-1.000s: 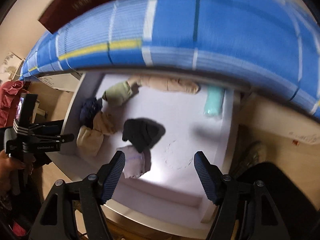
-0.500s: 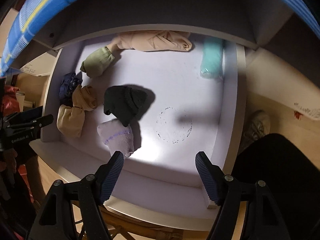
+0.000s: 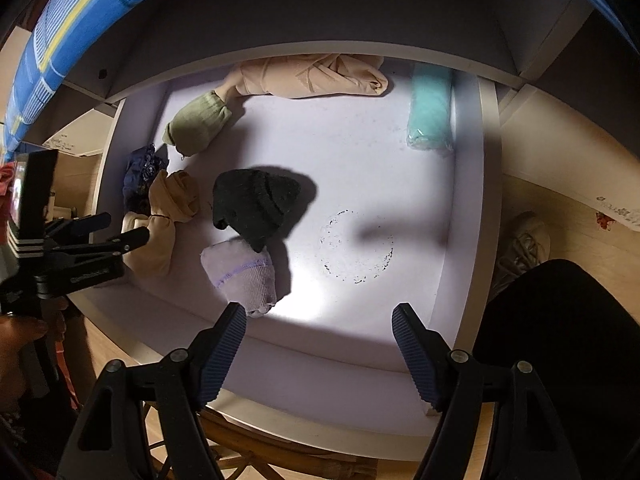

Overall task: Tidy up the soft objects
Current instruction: 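Move the right tool back down over the drawer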

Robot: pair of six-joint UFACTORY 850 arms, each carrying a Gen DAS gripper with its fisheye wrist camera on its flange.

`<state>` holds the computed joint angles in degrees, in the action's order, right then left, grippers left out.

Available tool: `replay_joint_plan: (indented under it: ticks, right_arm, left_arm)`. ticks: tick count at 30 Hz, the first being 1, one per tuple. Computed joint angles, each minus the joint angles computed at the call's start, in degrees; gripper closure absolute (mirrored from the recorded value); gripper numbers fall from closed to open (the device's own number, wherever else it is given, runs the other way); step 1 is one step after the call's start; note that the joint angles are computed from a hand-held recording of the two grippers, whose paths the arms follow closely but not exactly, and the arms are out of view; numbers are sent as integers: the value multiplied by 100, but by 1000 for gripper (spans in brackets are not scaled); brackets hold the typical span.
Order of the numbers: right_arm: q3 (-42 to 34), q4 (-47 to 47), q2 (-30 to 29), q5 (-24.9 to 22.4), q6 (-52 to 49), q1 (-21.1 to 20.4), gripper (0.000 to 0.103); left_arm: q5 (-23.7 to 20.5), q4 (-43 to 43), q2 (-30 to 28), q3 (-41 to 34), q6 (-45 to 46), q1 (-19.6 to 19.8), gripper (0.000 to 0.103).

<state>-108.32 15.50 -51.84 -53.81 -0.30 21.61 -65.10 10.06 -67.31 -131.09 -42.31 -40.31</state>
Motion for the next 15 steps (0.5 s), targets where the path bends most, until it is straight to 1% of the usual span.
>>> replay_joint_plan:
  ticks: [3,15]
  right_arm:
    - [-35,46,-27,-27,-2,-5,27]
    - [-143,170,-115,-145,-39,-17,26]
  left_arm:
    - [-57,68,-135,-193,21,-2,23]
    - [-645,217,-1013,-1463,313,0,23]
